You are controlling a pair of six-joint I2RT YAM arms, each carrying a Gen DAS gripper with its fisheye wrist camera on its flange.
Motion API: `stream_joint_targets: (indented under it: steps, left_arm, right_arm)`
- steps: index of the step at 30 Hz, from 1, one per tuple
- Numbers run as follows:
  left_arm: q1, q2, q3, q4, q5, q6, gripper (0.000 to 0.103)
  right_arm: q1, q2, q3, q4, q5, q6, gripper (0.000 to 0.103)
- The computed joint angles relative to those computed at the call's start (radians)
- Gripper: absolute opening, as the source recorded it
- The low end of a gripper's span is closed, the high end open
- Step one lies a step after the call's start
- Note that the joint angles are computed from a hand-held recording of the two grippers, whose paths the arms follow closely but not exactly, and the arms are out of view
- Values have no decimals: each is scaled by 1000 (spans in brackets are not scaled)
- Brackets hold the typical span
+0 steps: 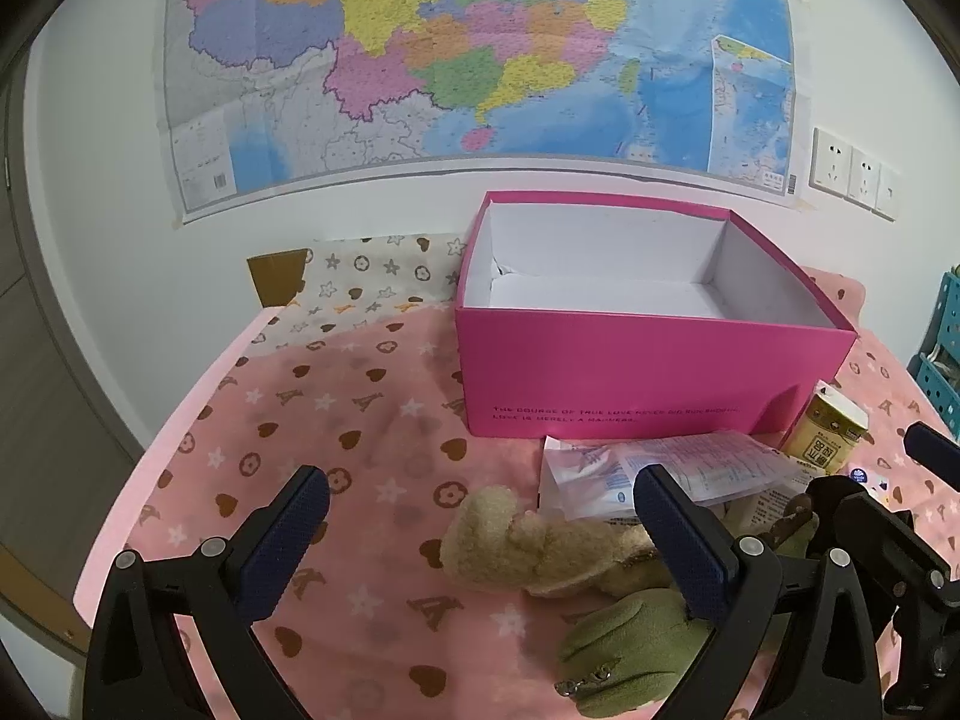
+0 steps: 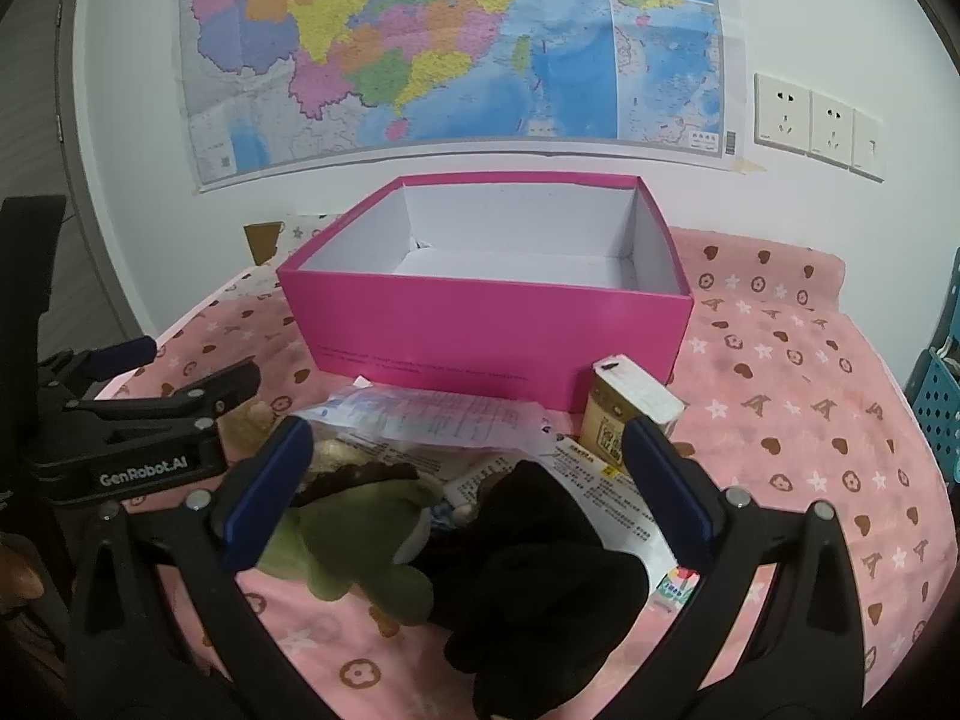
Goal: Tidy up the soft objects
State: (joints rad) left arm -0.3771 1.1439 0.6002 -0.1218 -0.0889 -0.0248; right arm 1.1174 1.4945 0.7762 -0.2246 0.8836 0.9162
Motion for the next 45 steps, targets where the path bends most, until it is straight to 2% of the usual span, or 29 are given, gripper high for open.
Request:
stream_joint_targets:
  steps: [17, 30, 41, 45]
  left_arm:
    - [-13, -7, -8, 7, -12, -1, 103]
    - [-27, -19, -24, 8, -30, -13, 103]
    - [8, -38, -41, 7, 12, 19, 103]
    - [38, -58, -49, 3, 46, 43, 103]
  right_arm:
    - [15, 0, -5, 11, 13, 10, 103]
    - [14, -14, -18, 47, -16, -32, 103]
    - [13, -6, -26, 104, -56, -92, 103]
    - [8, -1, -27, 143, -96, -138, 98]
